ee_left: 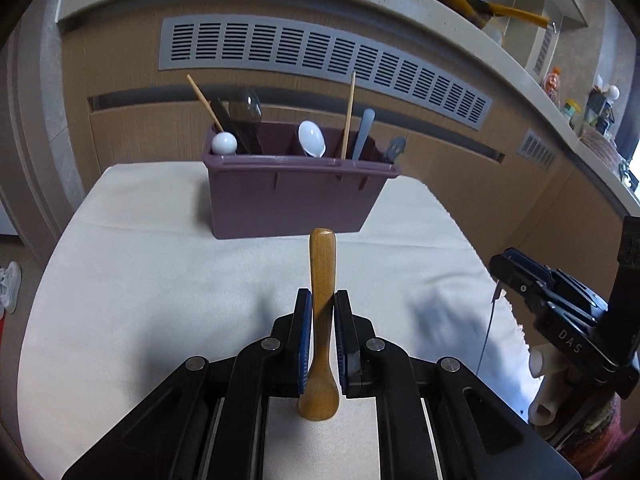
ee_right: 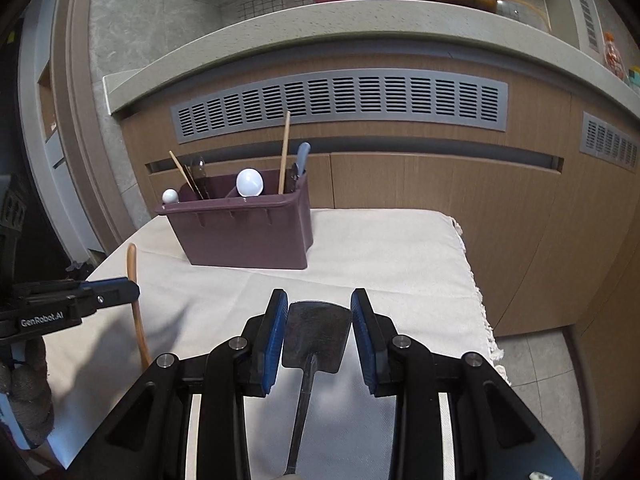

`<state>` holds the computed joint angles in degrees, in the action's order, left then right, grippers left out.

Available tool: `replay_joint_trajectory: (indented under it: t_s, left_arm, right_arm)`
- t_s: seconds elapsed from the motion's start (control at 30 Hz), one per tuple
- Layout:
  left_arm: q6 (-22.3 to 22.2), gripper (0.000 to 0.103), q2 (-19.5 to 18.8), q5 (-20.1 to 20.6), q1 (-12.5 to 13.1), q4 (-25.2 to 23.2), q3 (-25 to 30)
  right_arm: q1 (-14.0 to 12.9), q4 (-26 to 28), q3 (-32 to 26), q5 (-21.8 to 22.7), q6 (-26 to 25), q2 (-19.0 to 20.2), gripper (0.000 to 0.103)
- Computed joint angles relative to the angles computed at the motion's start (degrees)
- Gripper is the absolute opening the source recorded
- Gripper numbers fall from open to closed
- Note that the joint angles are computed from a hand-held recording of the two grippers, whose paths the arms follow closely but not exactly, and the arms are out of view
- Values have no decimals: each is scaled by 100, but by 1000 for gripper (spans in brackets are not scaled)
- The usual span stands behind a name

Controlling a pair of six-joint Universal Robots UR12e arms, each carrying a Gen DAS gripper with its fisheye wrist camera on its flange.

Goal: Organize utensils
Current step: 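Lift the wooden spoon with the left tool while the right tool lifts the shovel, then lower wooden spoon and shovel into the purple caddy while both tools open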

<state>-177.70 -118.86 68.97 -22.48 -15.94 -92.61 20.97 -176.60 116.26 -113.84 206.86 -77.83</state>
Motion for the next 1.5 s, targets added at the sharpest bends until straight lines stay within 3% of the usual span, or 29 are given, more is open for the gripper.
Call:
replay_joint_trajectory:
  t_s: [0.77,0.87,0.97,1.1,1.23,1.4,1.5]
  left_arm:
    - [-165,11,142,-49,46,592,-105]
    - [-228,11,150,-19,61,899,21]
    - [-329,11,137,11,80,1379,304]
    - [-559,11,-69,210,93,1949,837]
    - [-858,11,-441,320,111,2065,1340]
    - [-1004,11,-880,316,117,1798,1752]
    - [-981,11,-1043,221,118,1576,1873]
  right_arm:
    - [60,-134,-160,-136,-483,18,30]
    - [-4,-273,-253,-10,-611,-5,30]
    - [1,-789,-582,-285,-1199,33,30]
    - [-48,-1483,-1225,-563,-1961,225,30]
    - [-212,-1971,-1693,-361,-2204,584,30]
    - [-397,-1661,-2065,-57,-1970,1010,30]
    - [-426,-1436,-2195,-91,-1878,1238,30]
